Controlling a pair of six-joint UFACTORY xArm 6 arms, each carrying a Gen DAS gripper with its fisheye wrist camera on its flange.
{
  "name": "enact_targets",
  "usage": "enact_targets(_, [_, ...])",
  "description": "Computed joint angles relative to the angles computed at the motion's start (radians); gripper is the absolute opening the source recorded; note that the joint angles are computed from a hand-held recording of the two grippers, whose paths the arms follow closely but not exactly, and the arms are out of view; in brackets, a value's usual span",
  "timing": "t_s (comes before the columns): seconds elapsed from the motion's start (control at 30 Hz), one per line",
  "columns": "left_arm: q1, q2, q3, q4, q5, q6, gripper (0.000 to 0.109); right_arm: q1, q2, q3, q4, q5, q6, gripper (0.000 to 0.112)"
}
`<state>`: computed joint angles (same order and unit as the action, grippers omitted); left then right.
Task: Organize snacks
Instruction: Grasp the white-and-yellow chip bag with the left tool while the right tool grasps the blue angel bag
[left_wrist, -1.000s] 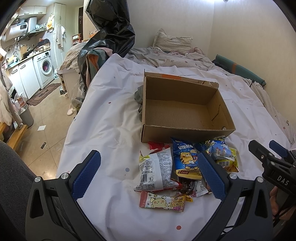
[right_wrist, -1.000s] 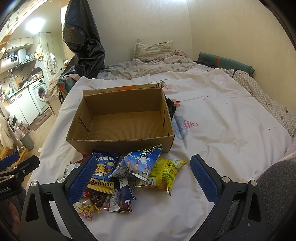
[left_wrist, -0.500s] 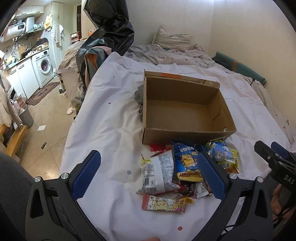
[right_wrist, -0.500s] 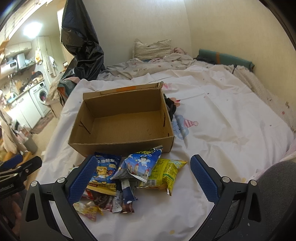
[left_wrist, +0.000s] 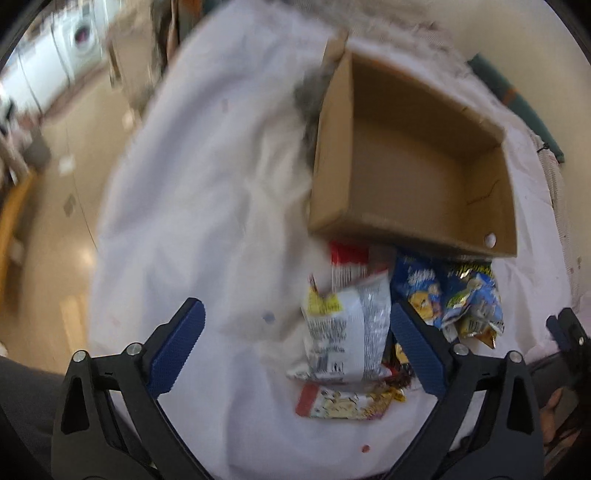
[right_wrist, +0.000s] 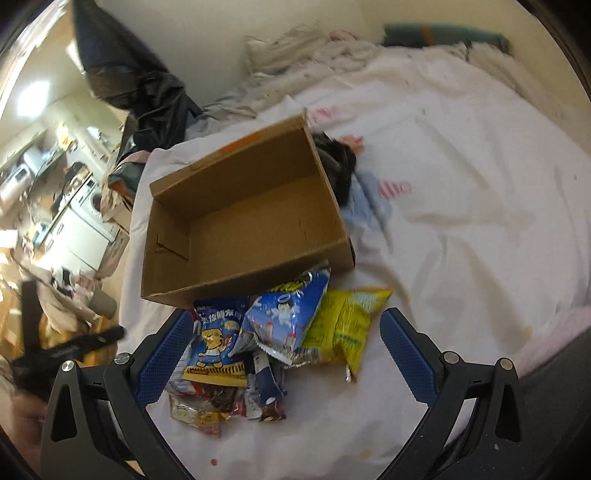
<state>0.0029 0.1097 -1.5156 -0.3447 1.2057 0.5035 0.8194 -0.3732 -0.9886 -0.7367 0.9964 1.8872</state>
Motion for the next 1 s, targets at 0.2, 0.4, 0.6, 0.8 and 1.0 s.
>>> enact_targets(0.2, [-0.05, 0.002, 0.065, 0.049, 0.025, -0.045, 0.086, 0.026, 0.033, -0.042, -0.007, 0.052, -0.05, 0.103])
enact_targets(0.4, [-0.098, -0.013, 0.139, 0.088, -0.002, -0.075, 0.084, 0.03, 0.038, -0.051, -0.005, 0.07, -0.061, 0.103])
enact_targets(0.6, [-0.119, -0.064, 0.24, 0.139, -0.06, -0.065, 0.056, -0.022, -0.007, 0.012, 0.046, -0.033, -0.051, 0.103])
enact_targets(0.8, [-0.097, -0.129, 0.266, 0.136, -0.048, -0.065, 0.043, -0.205, -0.035, 0.155, 0.34, -0.396, -0.163, 0.099])
enact_targets(1.0, [-0.035, -0.184, 0.269, 0.073, -0.043, -0.056, 0.043, -0.269, 0.078, 0.148, 0.678, -0.49, -0.43, 0.077])
